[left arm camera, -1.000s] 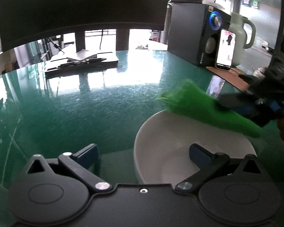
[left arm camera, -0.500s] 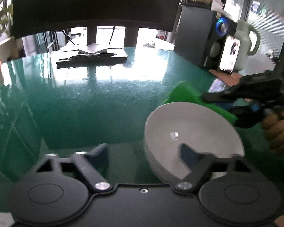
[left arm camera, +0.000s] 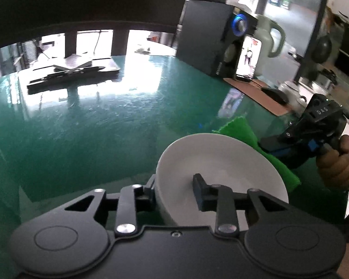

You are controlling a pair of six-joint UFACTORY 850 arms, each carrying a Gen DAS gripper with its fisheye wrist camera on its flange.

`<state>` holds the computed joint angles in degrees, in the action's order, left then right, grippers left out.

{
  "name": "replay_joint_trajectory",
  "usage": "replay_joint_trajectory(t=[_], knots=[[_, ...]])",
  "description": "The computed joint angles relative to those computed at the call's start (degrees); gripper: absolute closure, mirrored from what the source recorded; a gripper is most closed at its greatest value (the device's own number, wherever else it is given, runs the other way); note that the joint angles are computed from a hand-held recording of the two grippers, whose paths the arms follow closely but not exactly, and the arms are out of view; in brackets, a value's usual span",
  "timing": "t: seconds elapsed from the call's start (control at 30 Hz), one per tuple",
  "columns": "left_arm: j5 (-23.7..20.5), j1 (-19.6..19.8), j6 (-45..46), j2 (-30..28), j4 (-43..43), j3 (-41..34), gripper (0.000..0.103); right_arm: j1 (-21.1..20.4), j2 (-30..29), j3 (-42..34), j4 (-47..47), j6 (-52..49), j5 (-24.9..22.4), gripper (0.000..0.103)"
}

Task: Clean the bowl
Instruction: 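Wipe the cloth around the bowl's outer rim while the left tool turns the bowl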

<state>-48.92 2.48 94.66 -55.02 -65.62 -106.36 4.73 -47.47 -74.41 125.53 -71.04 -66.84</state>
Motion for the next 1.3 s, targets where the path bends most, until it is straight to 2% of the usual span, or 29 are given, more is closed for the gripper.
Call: replay_joint_trajectory(t=[0.13,0.3,0.37,0.47,0.7,0.87,1.03,1.1,1.23,1.3], knots=[[0.19,0.07,1.41,0.76,-0.92,1.56,0.071,0.23,-2.71,-4.8,0.51,1.39,1.22,0.092],[0.06,0.11,3.19,2.01,-2.02,3.88,0.071,0.73,-8.22,-15.59,-5.52,5.45,3.01,0.092],[0.09,0.07,3.14,2.04,-1.8,3.85,0.068,0.84,-8.71,-16.44,-6.14,6.09,2.98,0.092],[-0.76,0.07,3.49,1.68,-0.64,3.05,0.064,0.35,-6.5,-12.56,-5.36,4.6,2.24,0.091],[-1.64,-0.07,3.82,0.99,0.91,1.67,0.063,-0.49,-0.46,-1.33,-3.2,1.93,-0.26,0.091],[-0.79,-0.13,4.64,1.79,0.3,3.05,0.063,-0.24,-2.85,-6.04,-3.47,1.33,1.09,0.091],[-0.53,-0.15,5.6,2.62,-0.4,4.53,0.062,0.15,-7.9,-15.73,-9.12,4.41,2.14,0.091],[-0.74,-0.17,5.62,2.49,-0.29,4.35,0.06,0.31,-8.64,-17.39,-10.53,4.87,2.26,0.091],[-3.13,-0.13,6.35,1.07,1.84,1.84,0.055,-0.18,-6.36,-13.24,-9.29,3.56,1.58,0.091],[-3.92,-0.2,6.29,0.28,2.9,0.38,0.052,-0.62,-3.6,-8.23,-7.32,1.69,1.2,0.091]])
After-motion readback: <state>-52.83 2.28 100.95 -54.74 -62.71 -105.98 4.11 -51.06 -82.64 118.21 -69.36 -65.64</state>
